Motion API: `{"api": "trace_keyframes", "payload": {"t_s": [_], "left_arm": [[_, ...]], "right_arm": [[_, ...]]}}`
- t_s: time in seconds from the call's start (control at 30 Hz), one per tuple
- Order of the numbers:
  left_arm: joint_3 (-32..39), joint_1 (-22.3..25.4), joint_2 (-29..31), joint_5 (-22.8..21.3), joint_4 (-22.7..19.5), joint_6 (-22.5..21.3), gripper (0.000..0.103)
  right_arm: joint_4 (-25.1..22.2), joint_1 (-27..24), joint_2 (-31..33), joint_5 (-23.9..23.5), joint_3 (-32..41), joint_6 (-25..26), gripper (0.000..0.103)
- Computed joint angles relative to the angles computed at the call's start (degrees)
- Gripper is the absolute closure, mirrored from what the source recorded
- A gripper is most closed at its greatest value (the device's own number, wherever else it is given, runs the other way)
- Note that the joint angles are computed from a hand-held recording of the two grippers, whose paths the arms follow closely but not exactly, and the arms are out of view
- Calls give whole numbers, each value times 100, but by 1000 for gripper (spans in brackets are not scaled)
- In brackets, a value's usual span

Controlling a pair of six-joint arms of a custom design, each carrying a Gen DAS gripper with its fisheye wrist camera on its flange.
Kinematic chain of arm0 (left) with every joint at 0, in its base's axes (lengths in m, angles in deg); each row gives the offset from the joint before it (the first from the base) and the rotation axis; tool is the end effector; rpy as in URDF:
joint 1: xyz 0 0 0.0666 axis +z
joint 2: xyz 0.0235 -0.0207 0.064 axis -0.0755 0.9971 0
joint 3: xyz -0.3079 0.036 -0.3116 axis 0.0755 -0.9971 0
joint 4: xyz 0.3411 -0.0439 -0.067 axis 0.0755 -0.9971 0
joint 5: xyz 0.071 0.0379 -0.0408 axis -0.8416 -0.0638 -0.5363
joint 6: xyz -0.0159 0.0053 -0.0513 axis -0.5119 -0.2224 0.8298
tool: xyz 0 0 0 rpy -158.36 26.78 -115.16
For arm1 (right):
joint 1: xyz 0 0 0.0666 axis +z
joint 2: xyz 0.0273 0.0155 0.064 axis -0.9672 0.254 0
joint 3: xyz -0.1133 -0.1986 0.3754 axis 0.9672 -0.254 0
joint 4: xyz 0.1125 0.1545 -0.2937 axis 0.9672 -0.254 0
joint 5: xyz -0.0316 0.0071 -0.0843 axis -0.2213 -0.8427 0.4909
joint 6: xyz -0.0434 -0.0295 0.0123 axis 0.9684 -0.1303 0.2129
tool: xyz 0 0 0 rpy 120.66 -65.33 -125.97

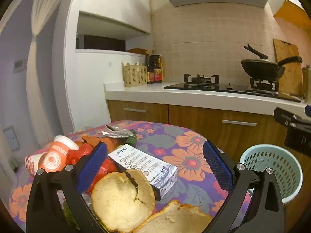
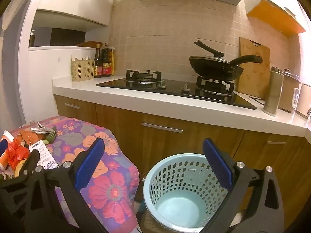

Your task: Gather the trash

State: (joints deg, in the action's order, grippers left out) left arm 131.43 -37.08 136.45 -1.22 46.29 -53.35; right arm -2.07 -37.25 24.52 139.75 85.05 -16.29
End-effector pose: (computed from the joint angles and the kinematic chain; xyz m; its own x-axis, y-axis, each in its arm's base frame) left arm 0.3921 -0.2440 0.4391 -0.2289 0.1701 -0.9585 0.3695 0.9261 0.0761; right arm 0.3063 0.1984 0.4959 -0.3401 0.1892 -0.9211 0.6030 0.7955 -0.0592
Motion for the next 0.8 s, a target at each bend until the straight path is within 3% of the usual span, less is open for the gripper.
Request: {"api": "trace_keyframes", "payload": {"t_s": [0.33,0.5,0.8], "left_arm": [[75,-91,95,-125,-37,-28,8],[56,56,30,137,-95,269,8],[119,149,58,332,-294,386,8]], "right_arm": [[-182,5,-31,0,-29,-168,7],[-192,10,-29,-8,-36,-179,7],[-217,31,-16,-4,-55,-222,7]]}}
